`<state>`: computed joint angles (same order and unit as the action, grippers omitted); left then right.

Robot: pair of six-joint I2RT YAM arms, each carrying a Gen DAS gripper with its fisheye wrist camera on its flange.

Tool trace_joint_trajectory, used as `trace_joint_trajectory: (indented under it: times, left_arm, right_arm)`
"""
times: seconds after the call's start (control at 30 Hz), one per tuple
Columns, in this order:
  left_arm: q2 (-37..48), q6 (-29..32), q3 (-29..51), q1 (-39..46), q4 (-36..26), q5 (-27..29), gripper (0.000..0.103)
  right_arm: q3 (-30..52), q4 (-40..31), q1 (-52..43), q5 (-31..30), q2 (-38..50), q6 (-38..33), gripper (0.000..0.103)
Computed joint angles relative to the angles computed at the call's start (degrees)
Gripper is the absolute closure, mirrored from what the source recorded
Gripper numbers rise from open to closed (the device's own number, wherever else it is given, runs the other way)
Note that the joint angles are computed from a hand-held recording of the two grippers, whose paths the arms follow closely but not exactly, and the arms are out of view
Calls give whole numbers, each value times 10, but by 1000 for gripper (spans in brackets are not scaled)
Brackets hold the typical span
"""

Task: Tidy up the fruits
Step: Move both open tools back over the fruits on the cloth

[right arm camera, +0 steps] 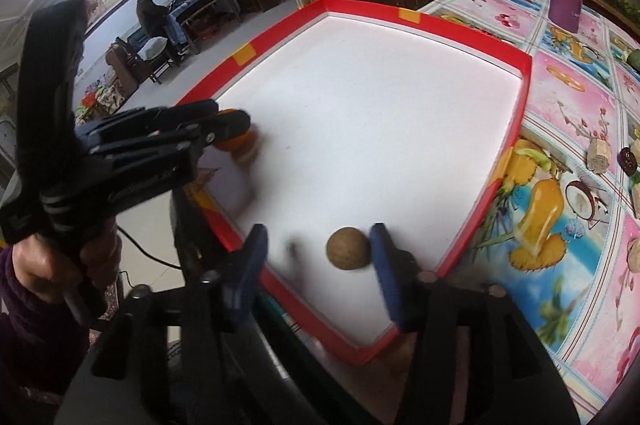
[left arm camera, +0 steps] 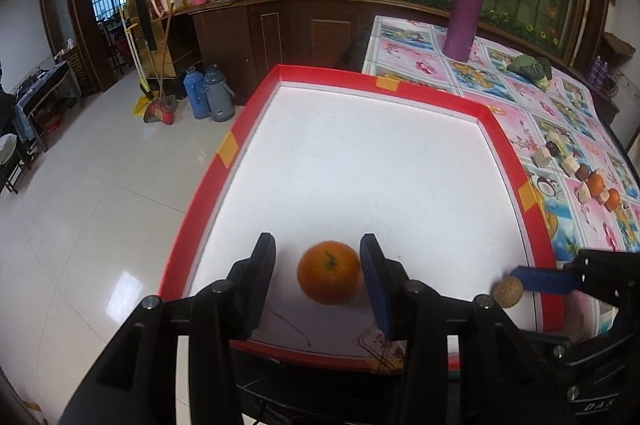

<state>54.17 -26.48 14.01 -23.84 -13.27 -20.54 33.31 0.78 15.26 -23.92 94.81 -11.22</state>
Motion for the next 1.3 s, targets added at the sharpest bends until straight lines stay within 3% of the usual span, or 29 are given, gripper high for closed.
trace_joint_trajectory:
  times: [0.1, 0.3, 0.4, 0.63, 0.77, 1.0, 1.07, 1.1, 1.2, 1.3]
  left_arm:
    - [-20, 3, 1, 10, -15, -2, 57]
    - [-21, -4, 14, -1, -23, -3, 57]
    - [-18, -18, 27, -40, -28, -17, 57]
    - [58, -45, 83, -166, -1, -53, 48]
    - [134, -56, 122, -219, 29, -50, 48]
    - [223, -60, 195, -277, 34, -45, 48]
    - [250, -55, 223, -283, 32, -41, 48]
    - [262, -54, 234, -285, 30, -40, 48]
    - [299, -50, 269, -292, 31, -34, 48]
    - [340, -45, 304, -293, 33, -23, 48]
  right_arm:
    - [-12, -8, 1, -8, -16, 17, 45]
    - [14, -91, -26, -89, -6, -8, 45]
    - [-15, -58, -42, -95, -45, 0, 45]
    - [-1, -100, -234, -195, -84, -69, 40]
    - [67, -115, -364, -211, 0, -102, 39]
    - [261, -265, -482, -236, 169, -160, 39]
    - [309, -297, -508, -275, 207, -175, 39]
    - [324, -301, -516, -282, 217, -168, 39]
    - [332, -213, -527, -237, 213, -97, 38]
    - [399, -275, -557, -285, 262, -102, 38]
